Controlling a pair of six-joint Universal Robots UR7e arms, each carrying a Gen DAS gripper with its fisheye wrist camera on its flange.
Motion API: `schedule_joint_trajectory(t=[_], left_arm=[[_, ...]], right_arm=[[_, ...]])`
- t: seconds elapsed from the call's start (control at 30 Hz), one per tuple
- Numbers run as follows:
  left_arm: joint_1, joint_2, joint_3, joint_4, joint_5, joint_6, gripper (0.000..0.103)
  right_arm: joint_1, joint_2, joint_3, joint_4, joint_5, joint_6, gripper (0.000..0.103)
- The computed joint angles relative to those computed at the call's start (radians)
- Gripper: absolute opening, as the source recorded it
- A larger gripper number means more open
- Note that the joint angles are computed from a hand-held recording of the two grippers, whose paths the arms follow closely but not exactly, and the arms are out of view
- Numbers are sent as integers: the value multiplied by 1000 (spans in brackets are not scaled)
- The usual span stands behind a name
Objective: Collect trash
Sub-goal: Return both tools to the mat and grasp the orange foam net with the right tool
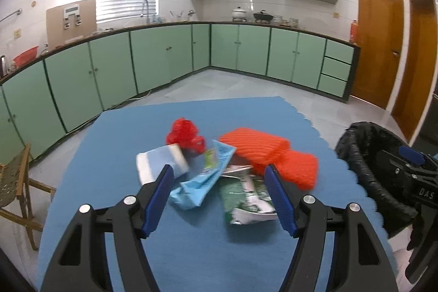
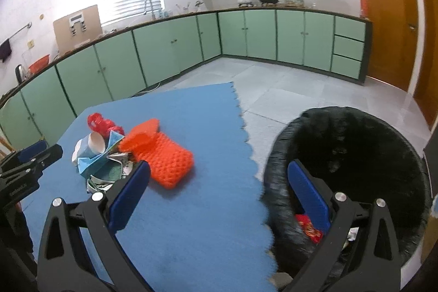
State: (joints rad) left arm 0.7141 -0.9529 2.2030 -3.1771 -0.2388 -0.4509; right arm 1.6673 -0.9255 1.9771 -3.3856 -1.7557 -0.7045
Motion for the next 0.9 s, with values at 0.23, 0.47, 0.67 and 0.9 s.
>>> schedule_joint_trajectory(t=[0.23,0.47,0.67,0.9], left_arm=[[41,-5,4,53,0,-56,68],[63,3,6,60,1,-55,68],[86,9,-3,-6,-4,-1,68],[109,18,-27,-85,1,82,68]], right_arm=[[19,109,-82,55,-20,-24,97],[32,181,-147,99,-50,-33,97],[43,207,-196,132,-29,-27,93],[75,274,-304,208,-25,-21,83]])
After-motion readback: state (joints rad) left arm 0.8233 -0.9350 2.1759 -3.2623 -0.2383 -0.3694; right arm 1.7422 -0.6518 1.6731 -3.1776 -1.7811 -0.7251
